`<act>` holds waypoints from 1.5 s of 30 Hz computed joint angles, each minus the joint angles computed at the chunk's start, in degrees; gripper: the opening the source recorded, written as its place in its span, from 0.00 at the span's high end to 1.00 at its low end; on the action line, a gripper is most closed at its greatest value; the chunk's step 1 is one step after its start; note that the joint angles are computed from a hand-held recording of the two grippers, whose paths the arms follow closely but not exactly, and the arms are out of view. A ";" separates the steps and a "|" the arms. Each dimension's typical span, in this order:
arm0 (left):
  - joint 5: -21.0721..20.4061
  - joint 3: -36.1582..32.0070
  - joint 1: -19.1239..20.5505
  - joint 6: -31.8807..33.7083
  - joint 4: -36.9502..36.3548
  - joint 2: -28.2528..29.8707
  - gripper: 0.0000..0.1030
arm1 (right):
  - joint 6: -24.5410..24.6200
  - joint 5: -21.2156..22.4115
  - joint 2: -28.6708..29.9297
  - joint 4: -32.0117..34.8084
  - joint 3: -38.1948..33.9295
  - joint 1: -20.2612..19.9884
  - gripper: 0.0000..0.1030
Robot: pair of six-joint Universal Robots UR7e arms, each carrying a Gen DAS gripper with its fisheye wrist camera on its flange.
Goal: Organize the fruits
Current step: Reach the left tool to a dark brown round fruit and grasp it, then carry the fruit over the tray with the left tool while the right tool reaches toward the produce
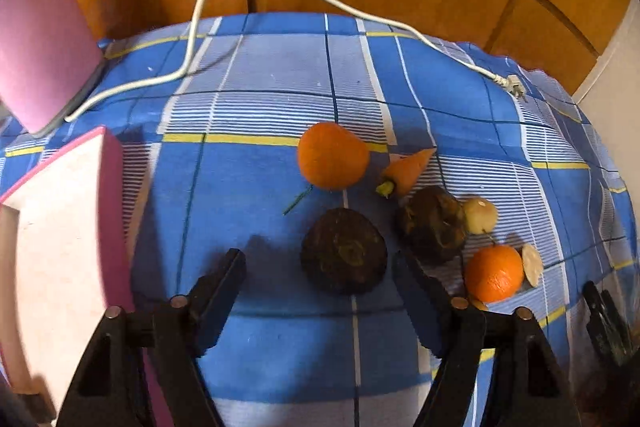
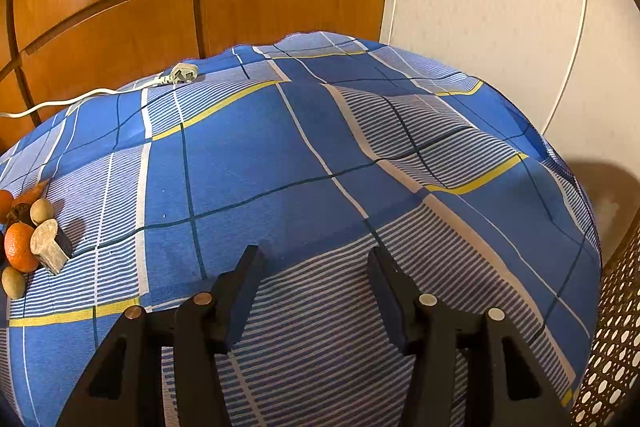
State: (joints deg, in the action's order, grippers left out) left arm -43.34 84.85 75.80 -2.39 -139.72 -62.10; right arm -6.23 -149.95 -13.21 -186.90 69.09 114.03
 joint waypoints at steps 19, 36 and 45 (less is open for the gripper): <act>-6.18 22.45 -5.50 1.75 -10.29 -15.81 0.56 | -0.09 0.08 0.08 0.01 -0.12 0.00 0.46; -8.33 38.17 -8.48 5.25 -12.53 -29.69 0.56 | 0.28 0.59 -0.39 1.10 0.62 0.30 0.46; -9.56 39.09 -7.38 4.23 -12.41 -30.77 0.56 | 4.64 3.06 -2.73 8.43 2.37 0.61 0.46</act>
